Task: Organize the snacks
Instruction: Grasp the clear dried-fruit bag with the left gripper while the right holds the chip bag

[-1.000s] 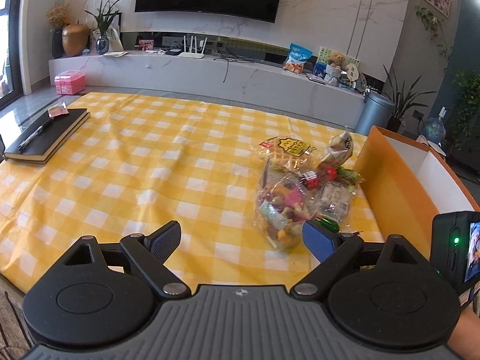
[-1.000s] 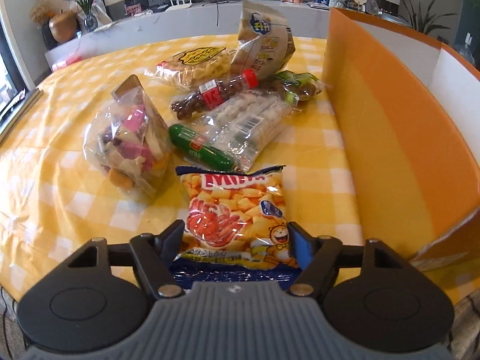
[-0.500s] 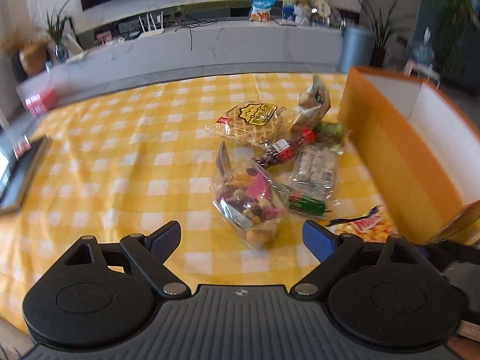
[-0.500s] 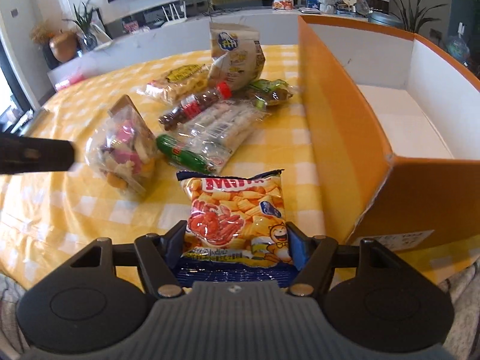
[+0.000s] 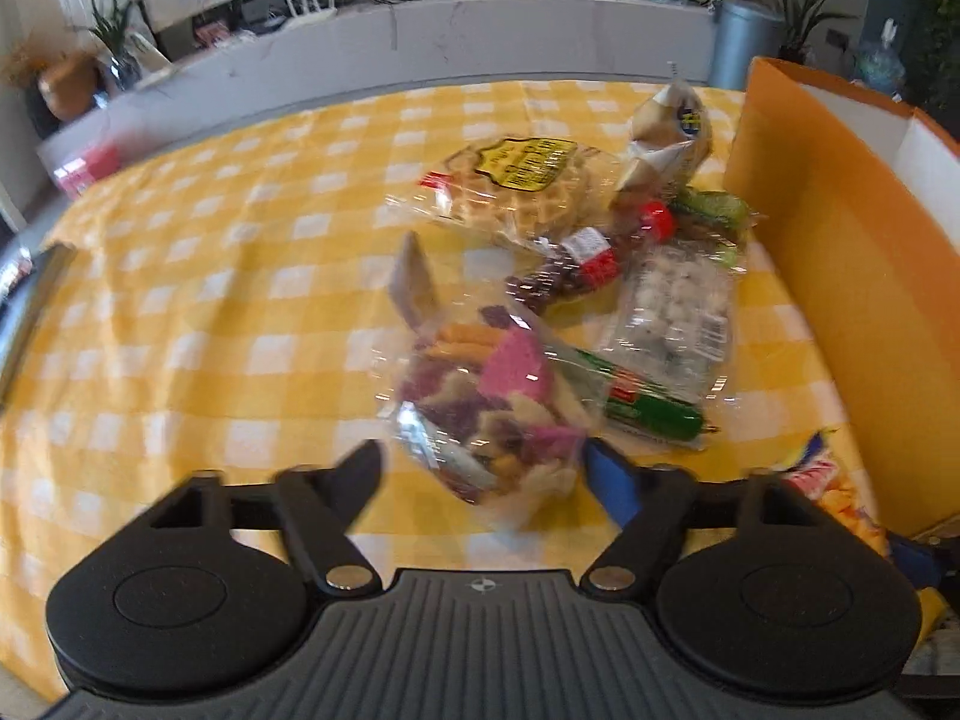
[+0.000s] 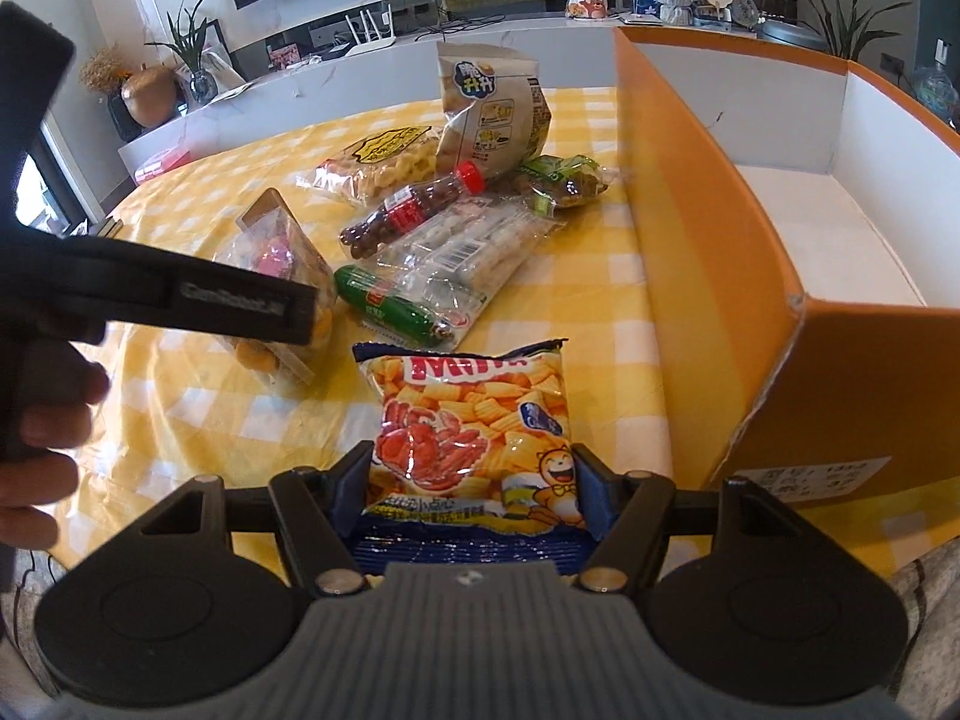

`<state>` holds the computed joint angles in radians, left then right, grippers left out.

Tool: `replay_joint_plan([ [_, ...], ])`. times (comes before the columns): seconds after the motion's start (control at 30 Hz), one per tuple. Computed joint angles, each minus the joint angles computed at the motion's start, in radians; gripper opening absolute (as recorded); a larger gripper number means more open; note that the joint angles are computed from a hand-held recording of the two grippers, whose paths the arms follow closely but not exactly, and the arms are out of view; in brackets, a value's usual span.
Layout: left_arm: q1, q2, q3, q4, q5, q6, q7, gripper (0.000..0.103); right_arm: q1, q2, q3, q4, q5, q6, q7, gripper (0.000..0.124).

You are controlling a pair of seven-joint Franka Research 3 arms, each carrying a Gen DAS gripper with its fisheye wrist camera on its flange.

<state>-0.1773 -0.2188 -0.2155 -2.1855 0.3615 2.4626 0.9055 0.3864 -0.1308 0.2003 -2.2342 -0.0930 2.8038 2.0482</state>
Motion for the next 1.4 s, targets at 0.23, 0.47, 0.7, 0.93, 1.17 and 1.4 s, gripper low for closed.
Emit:
replay_joint_plan([
  [0.23, -0.005, -0.019, -0.004, -0.032, 0.024, 0.053, 0.027, 0.056, -0.005, 0.004, 0.003, 0.003, -0.028, -0.001, 0.025, 0.066],
  [0.47, -0.025, -0.121, 0.034, -0.138, -0.076, 0.143, 0.074, 0.055, 0.000, 0.001, 0.003, -0.003, -0.032, 0.014, 0.018, 0.066],
  [0.7, -0.074, -0.247, 0.088, -0.254, -0.204, 0.249, 0.153, 0.055, -0.011, -0.022, 0.019, -0.036, -0.067, 0.090, 0.010, 0.066],
  [0.93, -0.137, -0.292, 0.156, -0.307, -0.345, 0.356, 0.260, 0.054, -0.009, -0.028, 0.018, -0.046, -0.012, 0.116, -0.020, 0.066],
  [1.17, -0.089, -0.285, 0.120, -0.319, -0.340, 0.362, 0.267, 0.053, -0.018, -0.025, 0.031, -0.045, -0.013, 0.122, -0.026, 0.066],
  [1.4, 0.033, -0.234, 0.026, -0.286, -0.210, 0.313, 0.096, 0.065, -0.021, -0.020, 0.032, -0.040, -0.033, 0.119, -0.012, 0.066],
])
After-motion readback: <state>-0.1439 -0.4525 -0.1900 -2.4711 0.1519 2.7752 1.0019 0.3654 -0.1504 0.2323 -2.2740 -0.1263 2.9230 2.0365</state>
